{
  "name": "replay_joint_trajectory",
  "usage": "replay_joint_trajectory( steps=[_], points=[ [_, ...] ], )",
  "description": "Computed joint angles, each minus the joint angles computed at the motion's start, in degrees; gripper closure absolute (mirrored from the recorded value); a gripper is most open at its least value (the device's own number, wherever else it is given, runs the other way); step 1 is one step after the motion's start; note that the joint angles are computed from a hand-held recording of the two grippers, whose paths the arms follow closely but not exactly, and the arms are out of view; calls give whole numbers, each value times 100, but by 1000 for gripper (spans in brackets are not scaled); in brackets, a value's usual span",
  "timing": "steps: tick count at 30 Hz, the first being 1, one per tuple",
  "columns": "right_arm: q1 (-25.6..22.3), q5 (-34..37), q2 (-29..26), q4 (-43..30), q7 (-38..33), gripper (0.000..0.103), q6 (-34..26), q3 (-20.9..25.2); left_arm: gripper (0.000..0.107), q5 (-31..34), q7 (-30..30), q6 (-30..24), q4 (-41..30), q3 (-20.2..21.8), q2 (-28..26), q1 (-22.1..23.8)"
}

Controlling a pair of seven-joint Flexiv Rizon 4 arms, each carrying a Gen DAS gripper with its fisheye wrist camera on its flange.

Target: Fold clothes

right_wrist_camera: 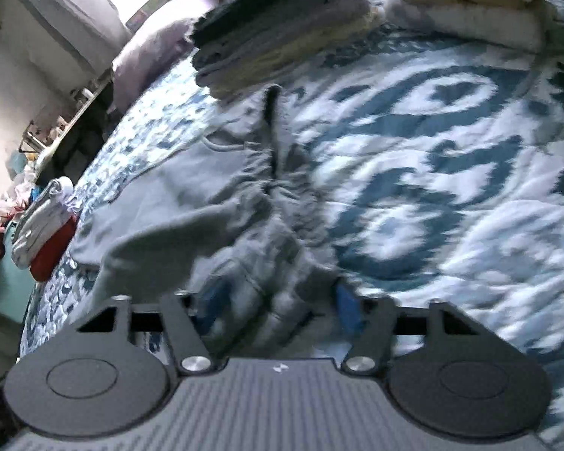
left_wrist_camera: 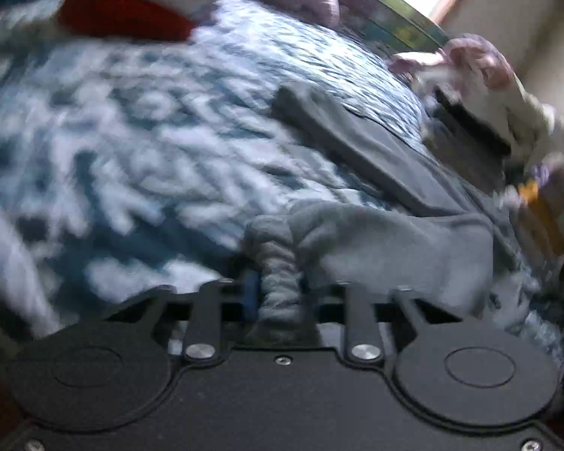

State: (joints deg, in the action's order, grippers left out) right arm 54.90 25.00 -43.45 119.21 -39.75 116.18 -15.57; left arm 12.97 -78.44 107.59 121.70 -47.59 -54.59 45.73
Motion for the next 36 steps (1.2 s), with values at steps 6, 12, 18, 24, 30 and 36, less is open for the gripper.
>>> replay_joint_trajectory(
  steps=[6, 12, 18, 24, 30, 36],
  points=[
    [-83, 127, 672, 412, -55, 79, 346, 132, 95, 332, -42, -16, 132, -1139, -178, 1062],
    [-647, -499, 700, 449, 136, 74, -691, 624, 86, -272, 19, -598, 110, -250, 127, 579],
    [977, -346, 664, 791, 72, 56, -649, -931, 59, 0, 27, 14, 355, -554, -327, 937],
    [843, -497, 381, 556, 602, 54, -764, -807, 87, -410, -460, -176, 157, 35, 323, 161],
    [1386, -1158, 665, 932, 462, 49, -1217, -1429, 61, -149, -301, -104, 154, 136, 723, 157],
    [1599, -1102, 674, 1006, 194, 49, -863, -1931, 55, -273, 78, -504, -443, -168, 577, 64]
  ],
)
